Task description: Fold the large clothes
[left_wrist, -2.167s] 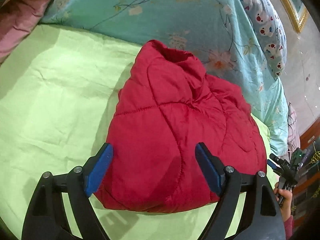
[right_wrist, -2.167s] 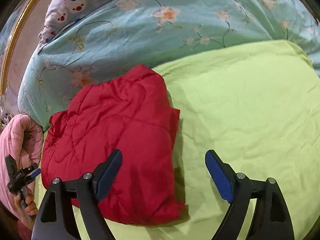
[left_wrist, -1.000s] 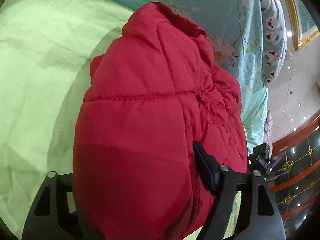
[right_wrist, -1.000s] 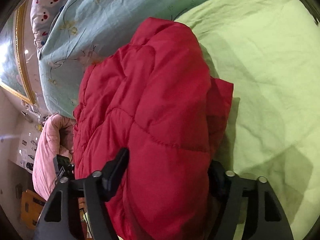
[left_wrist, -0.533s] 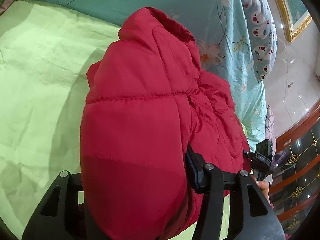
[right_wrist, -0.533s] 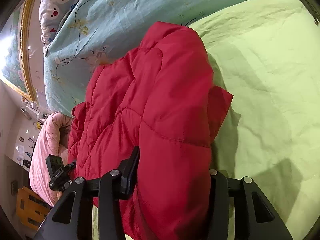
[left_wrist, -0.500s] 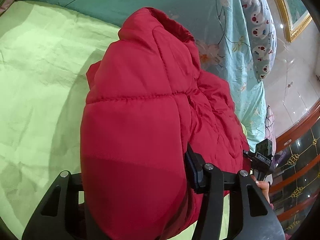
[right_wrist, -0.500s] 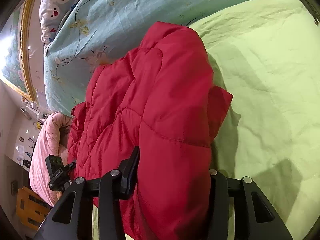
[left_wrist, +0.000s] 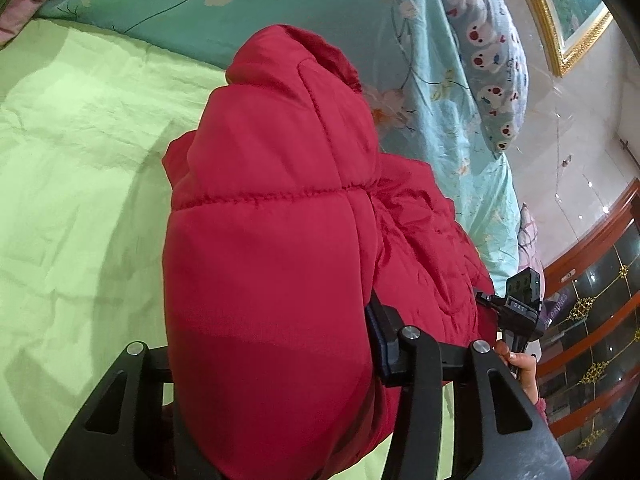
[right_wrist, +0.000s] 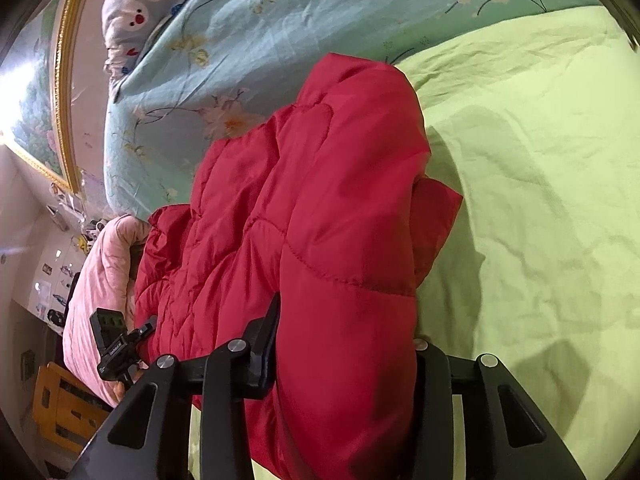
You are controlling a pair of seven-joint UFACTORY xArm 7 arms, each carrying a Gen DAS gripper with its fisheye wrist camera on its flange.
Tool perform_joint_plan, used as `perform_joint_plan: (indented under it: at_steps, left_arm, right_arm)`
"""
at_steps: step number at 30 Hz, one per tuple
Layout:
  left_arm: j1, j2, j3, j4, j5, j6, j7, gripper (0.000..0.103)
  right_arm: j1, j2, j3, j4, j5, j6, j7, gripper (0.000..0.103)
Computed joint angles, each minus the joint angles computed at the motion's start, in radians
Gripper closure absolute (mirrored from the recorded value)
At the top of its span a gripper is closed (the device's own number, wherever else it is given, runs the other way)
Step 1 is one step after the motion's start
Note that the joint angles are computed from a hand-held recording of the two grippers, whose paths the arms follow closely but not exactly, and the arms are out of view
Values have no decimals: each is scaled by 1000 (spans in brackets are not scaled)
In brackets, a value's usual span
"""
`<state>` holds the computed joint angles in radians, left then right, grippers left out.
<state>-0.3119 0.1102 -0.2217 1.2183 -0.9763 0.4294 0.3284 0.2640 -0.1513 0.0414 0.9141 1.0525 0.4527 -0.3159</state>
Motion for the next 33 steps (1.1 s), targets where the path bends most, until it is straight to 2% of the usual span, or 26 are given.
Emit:
perform_joint_plan:
  at_steps: [5, 12, 16, 23, 27, 33]
  left_arm:
    - [-16, -91, 6, -79, -24, -3, 4, 57]
    - [-89, -271, 47, -251, -86, 2, 16, 57]
    - [-142, -394, 68, -366, -81, 1, -34, 57]
    - [-225, -599, 87, -534, -6, -9, -160, 57]
    - [-279, -660, 107, -590, 30, -22, -197, 57]
    - [-349, -691, 146, -644, 65, -53, -243, 57]
  right_arm:
    - [19, -75, 5, -54, -16, -1, 22, 64]
    - [85, -262, -4, -206, -51, -15, 106, 65]
    - [124, -383, 6, -305, -105, -26, 202, 65]
    - [182, -616, 53, -471, -192, -44, 410, 65]
    - [198, -731, 91, -547, -253, -34, 535, 65]
    - [247, -802, 91, -626, -298, -66, 652, 64]
